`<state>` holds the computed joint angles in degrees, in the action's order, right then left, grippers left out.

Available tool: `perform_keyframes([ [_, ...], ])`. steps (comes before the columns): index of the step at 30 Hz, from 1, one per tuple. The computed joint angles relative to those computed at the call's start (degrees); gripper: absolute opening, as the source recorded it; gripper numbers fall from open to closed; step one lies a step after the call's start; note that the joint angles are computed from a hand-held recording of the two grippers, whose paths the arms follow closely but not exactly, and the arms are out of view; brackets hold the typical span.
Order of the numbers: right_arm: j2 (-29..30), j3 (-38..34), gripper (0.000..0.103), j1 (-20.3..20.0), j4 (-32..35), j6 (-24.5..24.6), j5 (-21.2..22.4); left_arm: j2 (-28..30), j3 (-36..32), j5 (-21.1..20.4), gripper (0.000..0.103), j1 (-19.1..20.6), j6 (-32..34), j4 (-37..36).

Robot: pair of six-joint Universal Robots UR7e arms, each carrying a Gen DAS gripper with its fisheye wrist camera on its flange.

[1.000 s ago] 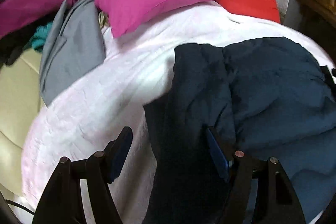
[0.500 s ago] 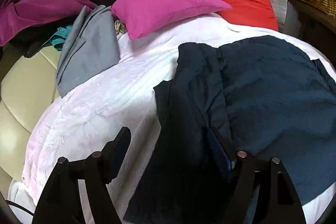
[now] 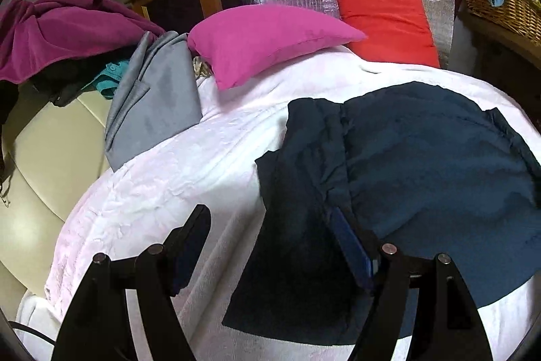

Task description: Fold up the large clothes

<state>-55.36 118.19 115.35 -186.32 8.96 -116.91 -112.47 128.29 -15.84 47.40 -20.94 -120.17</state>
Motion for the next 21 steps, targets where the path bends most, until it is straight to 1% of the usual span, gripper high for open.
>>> perform_keyframes([
  [1,0.42,-0.71,0.058,-0.01,1.69,0.34,-0.40,-0.11,0.08,0.34,0.076,-0.14,-0.26,0.27],
  [3,2.22,-2.44,0.058,-0.29,5.02,0.80,-2.17,-0.31,0.04,0.46,0.076,-0.24,-0.97,1.37],
  [5,3.43,-3.28,0.058,-0.42,5.94,0.54,-2.99,-0.52,0.10,0.85,0.076,-0.37,-1.58,2.19],
  [7,3.92,-3.86,0.058,-0.04,6.35,0.28,-4.03,-1.03,-0.06,0.89,0.076,-0.74,-3.20,4.55],
  [9,3.33,-3.73,0.058,-0.10,6.80,0.68,-3.34,-1.18,-0.09,1.17,0.076,-0.86,-3.44,5.21],
  [10,2.62,-3.30,0.058,-0.25,6.65,1.13,-2.54,-1.17,-0.18,1.25,0.076,-0.86,-3.64,5.58],
  [13,-0.19,-0.83,0.059,-0.63,2.70,1.99,0.57,-1.07,-0.63,1.29,0.076,-0.66,-3.66,6.26],
  [15,-1.44,0.03,0.062,-0.46,0.48,1.83,-0.23,-0.65,-1.67,0.18,0.076,0.15,-3.26,6.37],
  [17,-2.12,-0.61,0.076,-0.47,1.20,2.31,-1.76,0.02,-3.91,-3.63,0.077,2.10,-1.87,5.02],
  [19,-3.38,-0.34,0.077,-1.84,2.67,3.68,-1.94,1.43,-7.57,-9.43,0.081,5.65,-1.01,3.64],
  [21,-3.98,-0.72,0.077,-3.53,5.41,6.30,-0.45,3.87,-12.31,-16.08,0.081,10.32,-1.78,5.02],
])
